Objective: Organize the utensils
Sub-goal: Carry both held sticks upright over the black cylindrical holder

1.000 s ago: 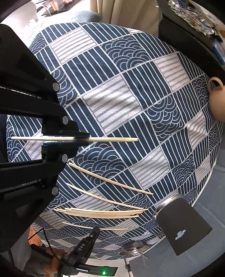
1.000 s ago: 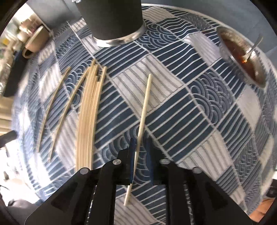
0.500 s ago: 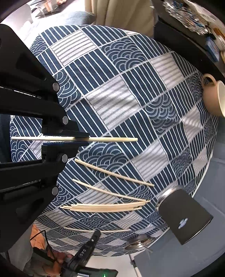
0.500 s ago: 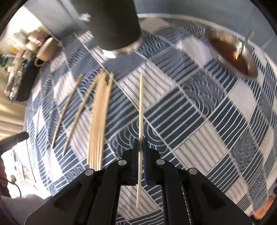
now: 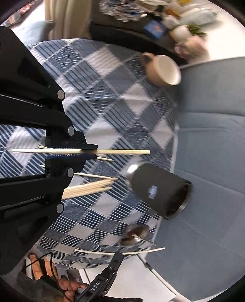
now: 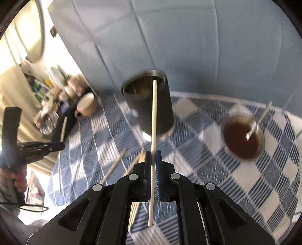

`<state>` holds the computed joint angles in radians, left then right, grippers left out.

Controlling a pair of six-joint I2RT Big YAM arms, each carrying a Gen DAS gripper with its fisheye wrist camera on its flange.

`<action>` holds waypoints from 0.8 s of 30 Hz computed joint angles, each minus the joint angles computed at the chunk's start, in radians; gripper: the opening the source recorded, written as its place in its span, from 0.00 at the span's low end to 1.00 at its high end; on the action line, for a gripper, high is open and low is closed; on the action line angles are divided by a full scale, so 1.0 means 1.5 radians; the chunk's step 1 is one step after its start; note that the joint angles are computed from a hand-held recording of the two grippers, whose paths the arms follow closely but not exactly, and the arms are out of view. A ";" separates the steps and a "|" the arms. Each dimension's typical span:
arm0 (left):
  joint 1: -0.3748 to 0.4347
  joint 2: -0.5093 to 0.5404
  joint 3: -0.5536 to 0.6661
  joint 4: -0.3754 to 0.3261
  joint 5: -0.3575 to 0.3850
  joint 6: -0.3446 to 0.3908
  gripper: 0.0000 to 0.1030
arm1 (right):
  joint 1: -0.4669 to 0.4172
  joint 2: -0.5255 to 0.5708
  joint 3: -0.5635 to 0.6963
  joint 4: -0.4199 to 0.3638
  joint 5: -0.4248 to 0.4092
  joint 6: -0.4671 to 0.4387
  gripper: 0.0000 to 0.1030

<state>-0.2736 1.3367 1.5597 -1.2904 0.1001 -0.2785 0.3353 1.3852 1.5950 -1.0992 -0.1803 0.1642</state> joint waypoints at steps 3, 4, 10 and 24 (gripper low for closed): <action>0.004 0.023 0.050 0.014 0.007 0.006 0.04 | -0.014 0.006 0.027 0.025 -0.010 -0.006 0.05; 0.006 0.026 0.062 0.021 0.014 0.010 0.04 | -0.018 0.015 0.044 0.027 -0.012 -0.006 0.05; 0.017 0.071 0.143 0.056 0.064 0.024 0.04 | -0.027 0.043 0.089 0.097 -0.021 0.011 0.05; 0.002 0.217 0.334 0.150 0.114 0.023 0.05 | -0.012 0.173 0.221 0.193 -0.057 0.009 0.05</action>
<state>-0.2703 1.6623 2.0606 -1.0651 0.2710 -0.2435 0.3181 1.6451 1.9272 -0.8101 -0.2665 0.1784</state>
